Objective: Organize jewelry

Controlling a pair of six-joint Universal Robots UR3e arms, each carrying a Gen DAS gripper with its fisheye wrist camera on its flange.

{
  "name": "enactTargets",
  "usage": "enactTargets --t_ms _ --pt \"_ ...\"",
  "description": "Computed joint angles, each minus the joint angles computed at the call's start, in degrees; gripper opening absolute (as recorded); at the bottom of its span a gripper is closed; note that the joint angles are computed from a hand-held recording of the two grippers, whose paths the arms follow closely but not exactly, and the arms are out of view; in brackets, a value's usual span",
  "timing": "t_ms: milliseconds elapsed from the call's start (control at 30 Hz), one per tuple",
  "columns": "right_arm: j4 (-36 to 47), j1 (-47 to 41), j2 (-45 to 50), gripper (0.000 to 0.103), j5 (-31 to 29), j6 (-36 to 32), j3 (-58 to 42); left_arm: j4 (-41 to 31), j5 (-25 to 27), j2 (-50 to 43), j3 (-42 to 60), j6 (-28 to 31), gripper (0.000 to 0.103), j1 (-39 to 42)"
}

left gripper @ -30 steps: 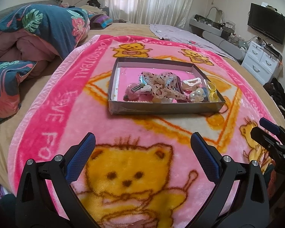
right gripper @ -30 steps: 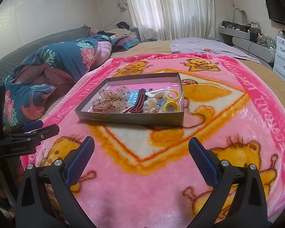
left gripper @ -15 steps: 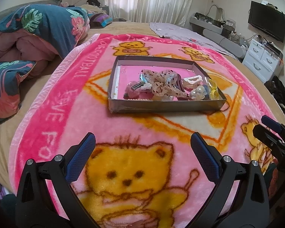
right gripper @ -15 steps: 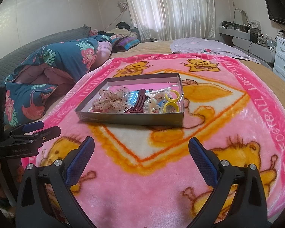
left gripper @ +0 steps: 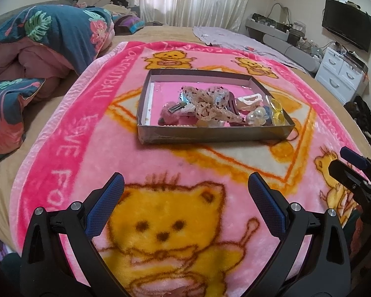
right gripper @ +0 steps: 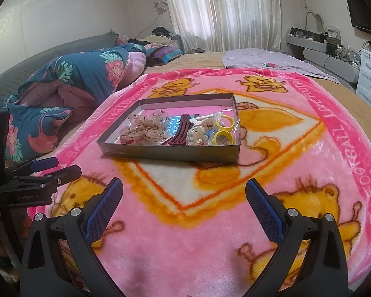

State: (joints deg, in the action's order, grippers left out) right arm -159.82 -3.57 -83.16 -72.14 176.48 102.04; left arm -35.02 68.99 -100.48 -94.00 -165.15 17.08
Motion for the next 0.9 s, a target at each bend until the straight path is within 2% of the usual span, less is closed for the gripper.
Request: enactTargets --t_ms 900 --pt "-0.5 -1.3 0.4 0.099 -0.2 -0.9 0.1 -0.1 -0.2 0.2 -0.8 -1.4 0.094 0.3"
